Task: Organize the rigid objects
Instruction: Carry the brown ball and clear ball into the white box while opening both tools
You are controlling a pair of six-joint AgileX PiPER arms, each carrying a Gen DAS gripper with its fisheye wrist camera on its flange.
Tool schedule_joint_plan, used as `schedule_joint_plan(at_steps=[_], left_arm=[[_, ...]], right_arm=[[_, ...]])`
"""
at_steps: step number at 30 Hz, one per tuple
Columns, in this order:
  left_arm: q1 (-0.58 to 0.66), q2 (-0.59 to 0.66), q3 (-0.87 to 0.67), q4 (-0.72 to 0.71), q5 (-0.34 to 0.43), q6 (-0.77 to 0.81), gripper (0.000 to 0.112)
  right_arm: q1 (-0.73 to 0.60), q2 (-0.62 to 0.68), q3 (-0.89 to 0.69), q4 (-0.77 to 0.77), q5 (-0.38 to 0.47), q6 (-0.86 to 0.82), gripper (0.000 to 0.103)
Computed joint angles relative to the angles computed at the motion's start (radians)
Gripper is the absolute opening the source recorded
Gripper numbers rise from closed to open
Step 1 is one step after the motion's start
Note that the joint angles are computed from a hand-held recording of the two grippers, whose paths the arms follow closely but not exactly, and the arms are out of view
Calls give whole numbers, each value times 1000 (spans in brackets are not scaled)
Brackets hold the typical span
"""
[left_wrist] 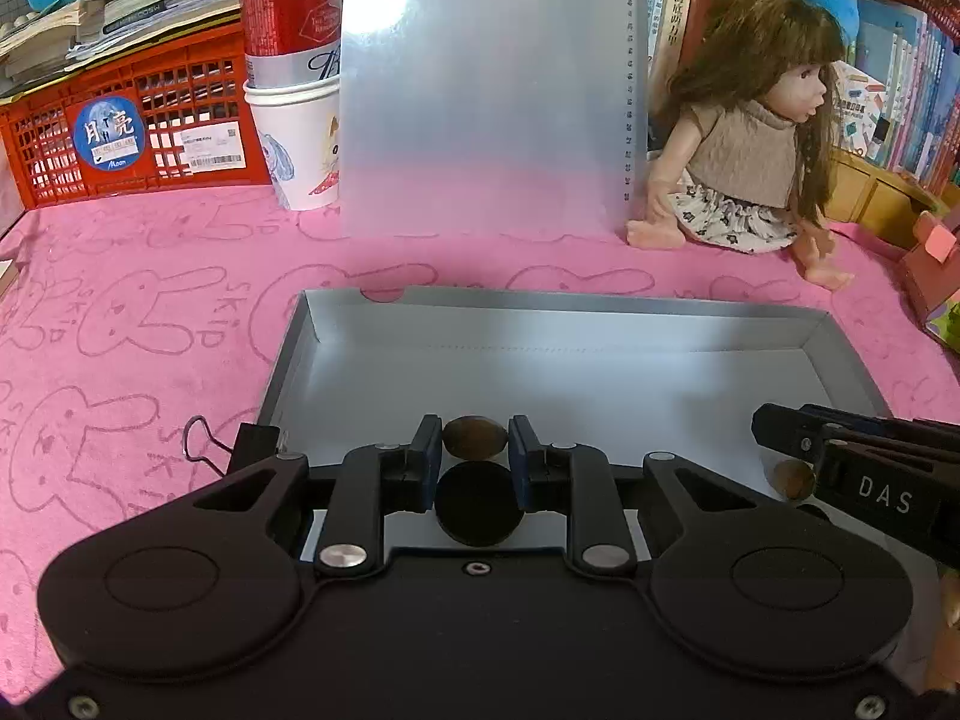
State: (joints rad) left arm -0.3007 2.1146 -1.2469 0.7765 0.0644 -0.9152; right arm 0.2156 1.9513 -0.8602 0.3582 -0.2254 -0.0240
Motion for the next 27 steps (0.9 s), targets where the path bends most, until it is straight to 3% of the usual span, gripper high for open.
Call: schedule_joint_plan(at_steps=[4, 8, 11, 27], left_arm=[[-4, 3, 4, 218, 1, -213, 23], [-6, 9, 2, 274, 6, -267, 23], [-7, 11, 5, 403, 7, -391, 23], [-15, 10, 14, 632, 17, -603, 23]], right_arm=[[4, 6, 0, 20, -8, -23, 32], [-2, 9, -1, -5, -10, 5, 32], [-5, 11, 2, -30, -13, 34, 32], [-9, 17, 0, -69, -9, 79, 35]])
